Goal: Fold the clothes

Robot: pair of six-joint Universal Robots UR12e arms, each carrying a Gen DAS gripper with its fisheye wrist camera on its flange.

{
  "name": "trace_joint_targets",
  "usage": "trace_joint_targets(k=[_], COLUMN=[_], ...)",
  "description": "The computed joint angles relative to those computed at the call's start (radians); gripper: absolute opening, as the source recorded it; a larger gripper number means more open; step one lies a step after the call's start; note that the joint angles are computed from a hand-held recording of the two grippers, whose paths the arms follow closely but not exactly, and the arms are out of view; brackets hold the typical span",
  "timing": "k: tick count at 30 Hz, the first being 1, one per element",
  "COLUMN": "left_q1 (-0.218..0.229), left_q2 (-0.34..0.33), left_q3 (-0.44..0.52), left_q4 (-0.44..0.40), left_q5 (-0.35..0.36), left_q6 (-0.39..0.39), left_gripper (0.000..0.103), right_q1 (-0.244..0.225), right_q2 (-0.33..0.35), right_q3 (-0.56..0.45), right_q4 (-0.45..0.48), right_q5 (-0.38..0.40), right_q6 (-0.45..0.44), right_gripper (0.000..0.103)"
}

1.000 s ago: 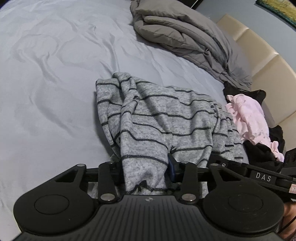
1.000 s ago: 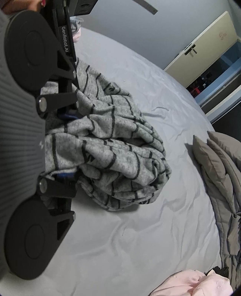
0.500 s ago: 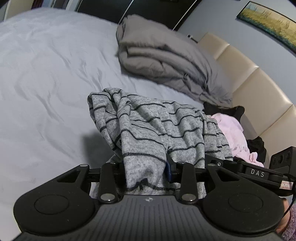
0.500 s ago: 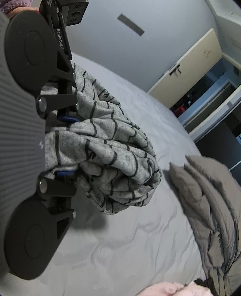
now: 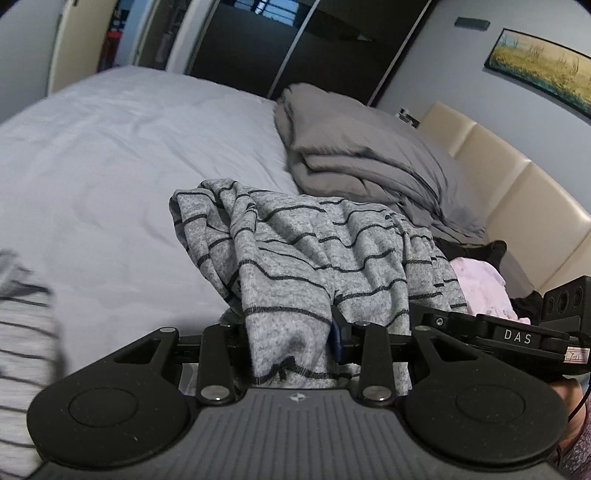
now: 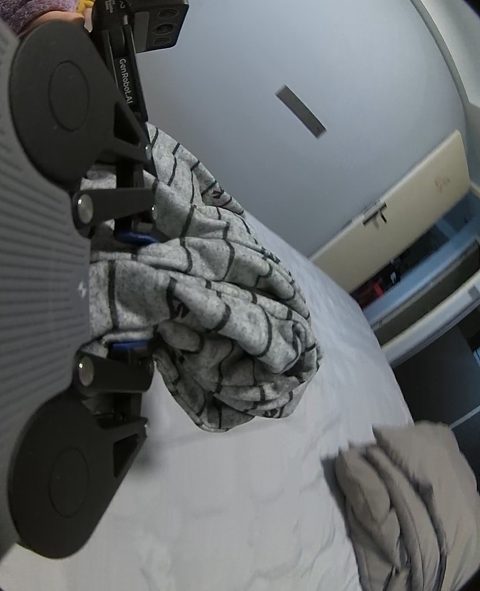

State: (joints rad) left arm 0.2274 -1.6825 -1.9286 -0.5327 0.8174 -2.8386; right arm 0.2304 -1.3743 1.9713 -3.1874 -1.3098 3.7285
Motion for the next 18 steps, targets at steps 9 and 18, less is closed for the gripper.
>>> trace_joint_targets(k=[9, 18], left_q1=[0.132, 0.234], left_q2=[0.024, 0.017], left_q3=[0.004, 0.037], left_q4=[0.053, 0.099], left_q5=[0.030, 0.046], left_q6=[-0.016, -0.049], left_gripper=[0.032, 0.031], right_q1=[0.112, 0.185], right_q2=[0.132, 0.259], right_q3=[-0.174, -0.345], right_q4=[-0.016, -0.017], right_q5=[0.041, 0.092], right_q6=[0.054, 0.143], right_gripper=[0.048, 0.048])
